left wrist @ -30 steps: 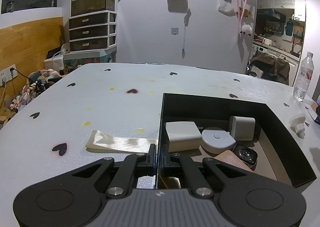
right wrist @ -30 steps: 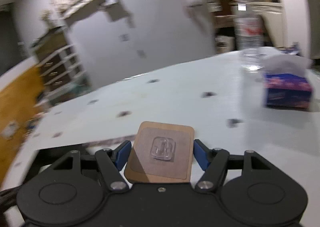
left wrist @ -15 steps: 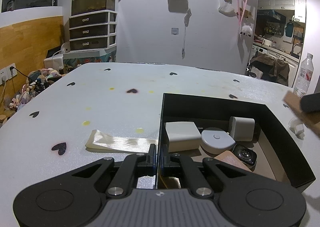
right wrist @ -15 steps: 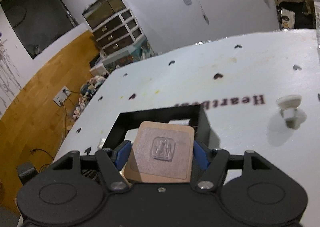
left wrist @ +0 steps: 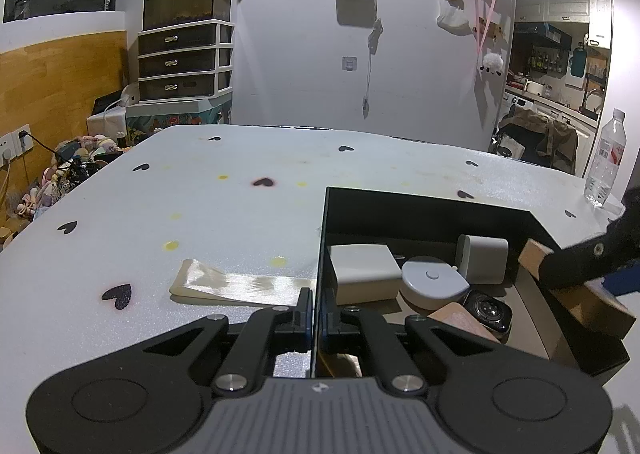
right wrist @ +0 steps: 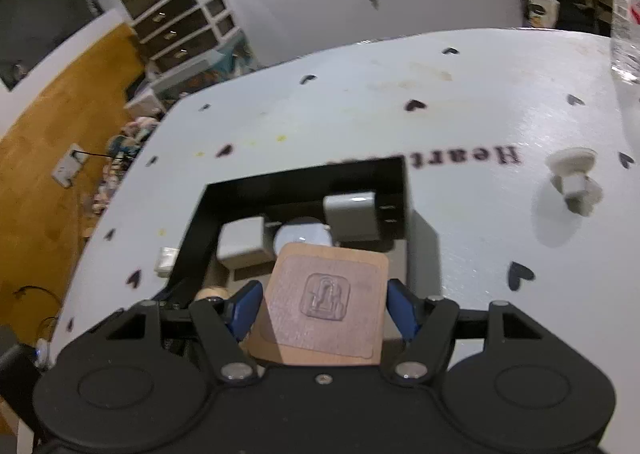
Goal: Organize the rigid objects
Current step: 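Carry the second tan pad into the box and release it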
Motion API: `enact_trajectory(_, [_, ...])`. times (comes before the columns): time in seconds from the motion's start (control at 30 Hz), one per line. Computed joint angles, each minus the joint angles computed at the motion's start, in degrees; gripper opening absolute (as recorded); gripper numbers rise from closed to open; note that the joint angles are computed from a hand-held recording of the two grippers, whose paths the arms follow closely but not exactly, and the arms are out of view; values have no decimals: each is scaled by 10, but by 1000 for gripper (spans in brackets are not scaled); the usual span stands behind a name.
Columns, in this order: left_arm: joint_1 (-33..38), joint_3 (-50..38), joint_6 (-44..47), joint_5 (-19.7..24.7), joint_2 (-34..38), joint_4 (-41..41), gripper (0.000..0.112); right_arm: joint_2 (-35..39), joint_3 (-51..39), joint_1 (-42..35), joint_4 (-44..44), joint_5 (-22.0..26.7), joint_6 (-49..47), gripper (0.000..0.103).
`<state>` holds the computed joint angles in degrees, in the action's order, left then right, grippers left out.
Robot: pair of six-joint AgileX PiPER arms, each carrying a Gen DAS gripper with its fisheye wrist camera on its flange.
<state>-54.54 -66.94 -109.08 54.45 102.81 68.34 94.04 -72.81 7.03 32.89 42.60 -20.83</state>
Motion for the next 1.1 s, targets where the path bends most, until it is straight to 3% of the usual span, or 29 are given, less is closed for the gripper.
enact_trajectory(0.27, [0,0,0,0,0,0,2,-3,2,22,-48,-3,37,68])
enact_trajectory(0.57, [-1,-6,2,4,4,-2,4,-9,6,17,-31,6,17,75])
enact_trajectory(0.87, [-1,-8,2,4,6,-2,4,-11,10,11,-18,8,5,75])
enact_trajectory(1.03, [-2,-7,2,4,6,-2,4,-28,22,1,3,7,-23,76])
enact_trajectory(1.1, [-2,-7,2,4,6,-1,4,-37,26,-19,49,21,-85,77])
